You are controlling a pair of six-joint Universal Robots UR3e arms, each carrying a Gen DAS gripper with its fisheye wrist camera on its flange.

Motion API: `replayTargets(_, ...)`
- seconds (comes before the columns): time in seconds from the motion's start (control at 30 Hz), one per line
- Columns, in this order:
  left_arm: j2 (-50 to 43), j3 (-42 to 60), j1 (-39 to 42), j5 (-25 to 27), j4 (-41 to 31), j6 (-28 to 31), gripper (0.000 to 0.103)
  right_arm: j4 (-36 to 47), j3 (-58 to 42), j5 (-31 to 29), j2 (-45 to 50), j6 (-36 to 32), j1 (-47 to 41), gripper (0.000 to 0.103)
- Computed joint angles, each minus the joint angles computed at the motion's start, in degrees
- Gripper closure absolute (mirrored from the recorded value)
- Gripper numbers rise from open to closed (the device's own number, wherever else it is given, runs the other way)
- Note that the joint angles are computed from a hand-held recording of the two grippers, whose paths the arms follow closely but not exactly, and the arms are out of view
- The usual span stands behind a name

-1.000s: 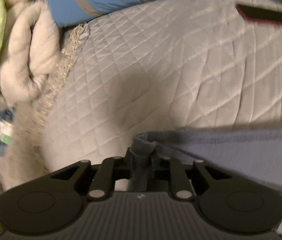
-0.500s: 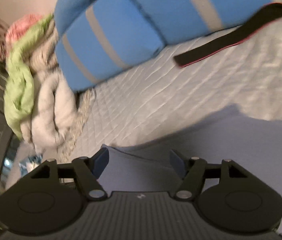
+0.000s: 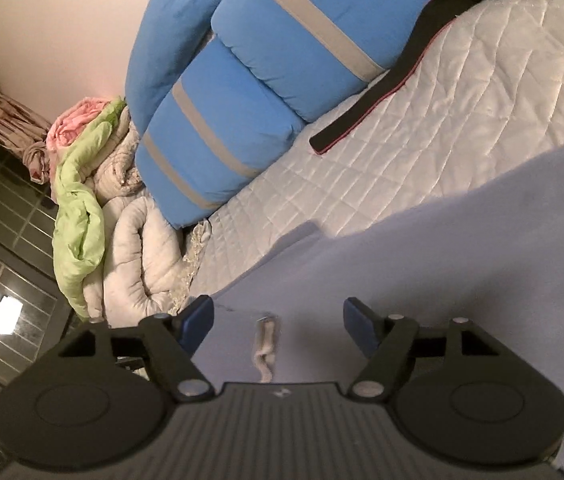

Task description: Fold clothes

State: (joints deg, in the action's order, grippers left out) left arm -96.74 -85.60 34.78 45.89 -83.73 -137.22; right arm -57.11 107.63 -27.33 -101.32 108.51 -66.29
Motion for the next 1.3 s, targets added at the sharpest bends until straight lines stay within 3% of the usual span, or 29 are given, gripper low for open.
replayTargets(0.23, 1.02, 11.36, 5.36, 11.55, 0.25, 2.78, 0.094, -2.48, 0.13, -0.60, 1.25, 0.62, 2.31, 0.020)
replayTargets(0.33, 3.52, 17.47, 5.93, 10.73, -4.40, 2.56, 0.094, -4.99, 1.36, -0.10, -0.93, 1.40, 3.04, 0.017)
replayTargets(0.5, 11.29, 22.53, 0.34, 11.24, -10.46, 0.88, 0.093, 0.21, 0.58, 1.32, -1.83, -2.57, 2.27, 0.011)
replayTargets(0.7, 13.46, 27.98, -15.21, 15.92, -10.51, -8.94, 0.093, 4.03, -0.05, 2.49, -1.19, -3.81, 0.95, 0.008)
replayTargets(0.97, 6.73, 41.07, -27.76, 15.88, -16.05, -22.52, 0.093, 12.47, -1.15, 5.34, 0.64, -7.95, -2.96, 0.006)
replayTargets(1.17, 1.29, 42.69, -38.82, 18.26, -11.71, -31.81, 0.093, 18.66, -1.83, 6.21, 1.41, -14.15, -6.27, 0.005)
replayTargets(1.3, -0.22, 38.11, -45.32, 20.25, -5.44, -36.47, 0.093, 24.73, -2.95, 6.54, 3.57, -19.55, -8.97, 0.005)
